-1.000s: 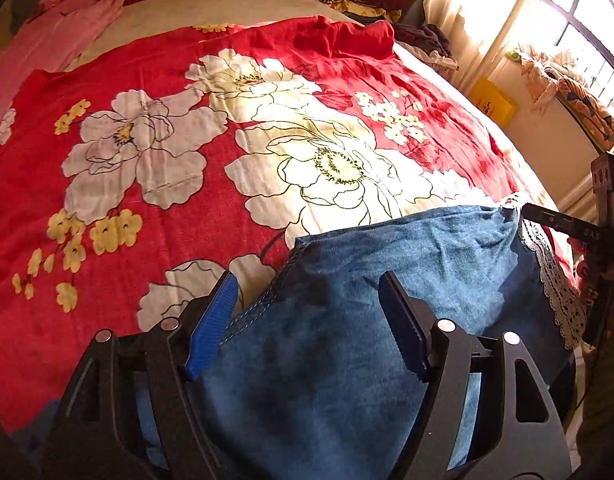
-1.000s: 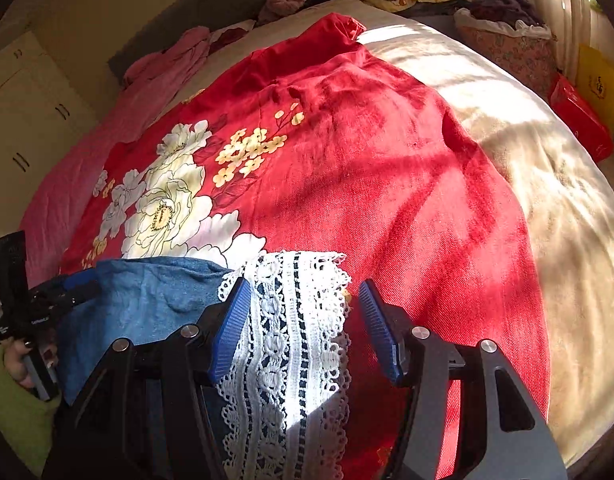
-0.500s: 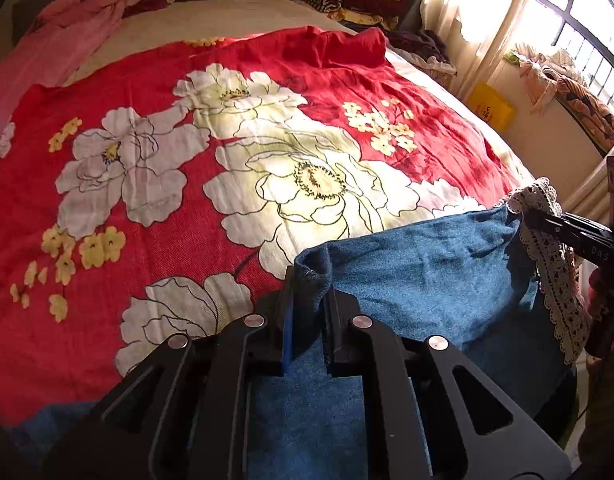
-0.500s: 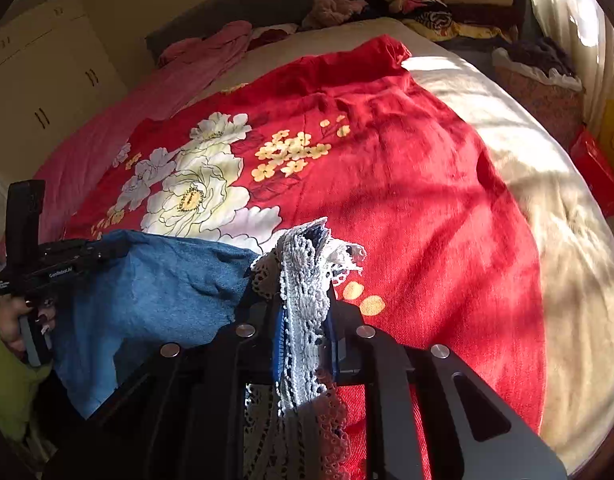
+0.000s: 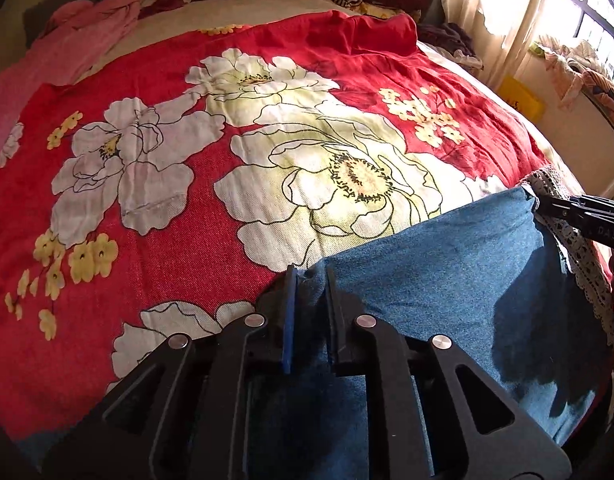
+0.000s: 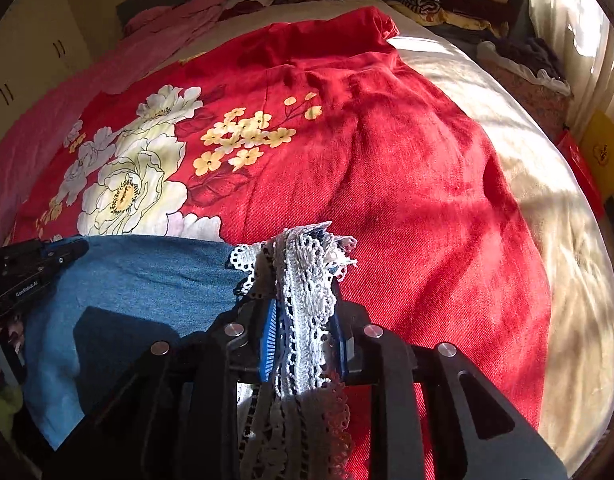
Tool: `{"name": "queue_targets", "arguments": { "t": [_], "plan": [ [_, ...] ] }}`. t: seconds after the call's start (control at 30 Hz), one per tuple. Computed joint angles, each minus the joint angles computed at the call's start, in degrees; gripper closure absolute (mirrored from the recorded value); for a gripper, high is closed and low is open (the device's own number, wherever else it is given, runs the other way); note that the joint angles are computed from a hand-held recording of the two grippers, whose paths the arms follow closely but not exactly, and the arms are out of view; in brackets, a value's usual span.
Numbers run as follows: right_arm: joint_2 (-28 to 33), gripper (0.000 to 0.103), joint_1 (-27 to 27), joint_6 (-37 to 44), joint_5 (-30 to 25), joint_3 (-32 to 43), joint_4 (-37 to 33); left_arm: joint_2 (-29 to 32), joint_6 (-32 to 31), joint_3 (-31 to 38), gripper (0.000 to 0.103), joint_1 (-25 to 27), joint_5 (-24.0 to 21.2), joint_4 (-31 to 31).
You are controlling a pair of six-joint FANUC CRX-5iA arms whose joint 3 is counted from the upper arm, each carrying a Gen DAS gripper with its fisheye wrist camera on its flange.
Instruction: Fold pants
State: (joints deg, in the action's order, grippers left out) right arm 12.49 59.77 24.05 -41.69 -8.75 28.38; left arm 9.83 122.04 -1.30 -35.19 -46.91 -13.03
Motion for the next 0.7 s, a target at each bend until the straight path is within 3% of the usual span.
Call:
{"name": "queue_targets", "arguments": {
  "t": [0.03,0.1,0.17,0.27,0.47,0.7],
  "plan": [
    [-1.7,0.065,0.2,-2.8,1.0,-1.8,1.9,-0.7,0.5,-0.2,0.089,0.1,-0.2,-0.1],
    [-5.6,0.063,0.9,-8.0,3.1,-6.0,6.1,-2.6,2.8,-0.8,0.066,0.1,-1.3,-1.0],
    [-9.9,0.056,2.3,-12.5,4.1,-10.2,10.6,-5.6,3.6,-3.1,0.06,0.3,-0.3,-0.5],
    [-16.2,0.055,5.2,-18.6,4.5,-16.5,15.5,-10.3,6.7,-5.8,0.046,-1.0,-0.5,-3.0],
    [-25.0,0.055,10.5,-32.5,6.7,-27.1,18.6,-19.5,13.5,-12.5,0.042,-4.2,-1.3,-6.3],
    [-23.0,0.054,11.9,-31.6,6.8,-27.2,12.3,-22.3,17.0,-16.2,0.039,-10.3,-8.3,-9.3]
  ]
}}
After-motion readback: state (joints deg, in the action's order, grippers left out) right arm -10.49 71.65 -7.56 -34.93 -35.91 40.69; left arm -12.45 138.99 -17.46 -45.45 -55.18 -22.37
